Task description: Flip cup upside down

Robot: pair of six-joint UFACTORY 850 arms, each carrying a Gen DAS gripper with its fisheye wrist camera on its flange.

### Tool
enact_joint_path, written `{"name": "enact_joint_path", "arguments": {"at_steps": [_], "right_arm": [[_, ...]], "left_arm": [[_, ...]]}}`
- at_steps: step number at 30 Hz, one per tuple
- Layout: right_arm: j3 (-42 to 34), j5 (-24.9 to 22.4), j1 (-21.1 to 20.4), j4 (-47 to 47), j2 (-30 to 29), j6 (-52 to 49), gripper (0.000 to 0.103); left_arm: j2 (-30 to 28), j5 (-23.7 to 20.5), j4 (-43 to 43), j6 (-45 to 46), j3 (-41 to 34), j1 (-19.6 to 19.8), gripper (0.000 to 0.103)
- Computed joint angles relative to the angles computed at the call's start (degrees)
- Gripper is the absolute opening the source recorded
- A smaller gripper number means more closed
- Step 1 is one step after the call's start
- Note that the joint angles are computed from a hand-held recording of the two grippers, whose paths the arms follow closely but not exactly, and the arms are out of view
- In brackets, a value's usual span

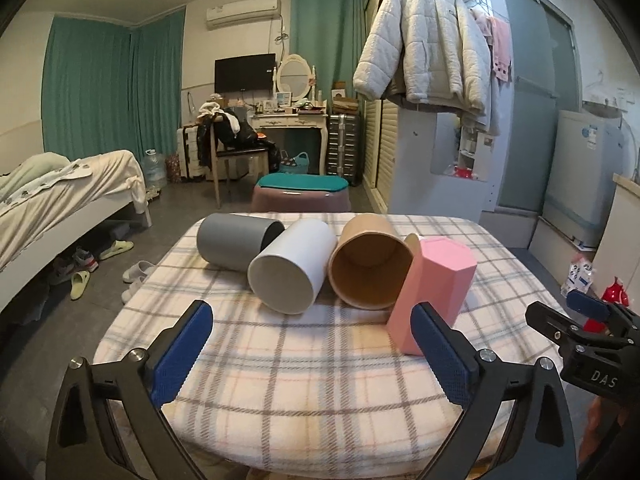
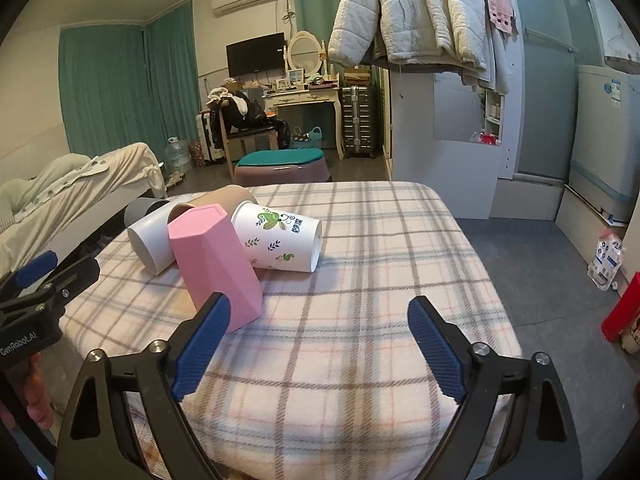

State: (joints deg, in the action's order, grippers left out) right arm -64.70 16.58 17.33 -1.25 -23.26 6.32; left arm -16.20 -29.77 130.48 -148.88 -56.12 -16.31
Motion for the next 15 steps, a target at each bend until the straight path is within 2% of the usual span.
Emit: {"name": "enact_joint_path", "arguments": {"at_steps": [10,15], "right_arm": [[1.1,1.3,0.2,2.1,0.5,-1.6,0.102],[1.6,1.8,0.1,1.9,0.9,-1.1,0.103]], "left_arm": [[0.2,-1.3,-3.4,4.3,0.1,-1.1,0.103],[0.1,-0.8,-4.7,5.2,-0.2,-1.4,0.103]]}}
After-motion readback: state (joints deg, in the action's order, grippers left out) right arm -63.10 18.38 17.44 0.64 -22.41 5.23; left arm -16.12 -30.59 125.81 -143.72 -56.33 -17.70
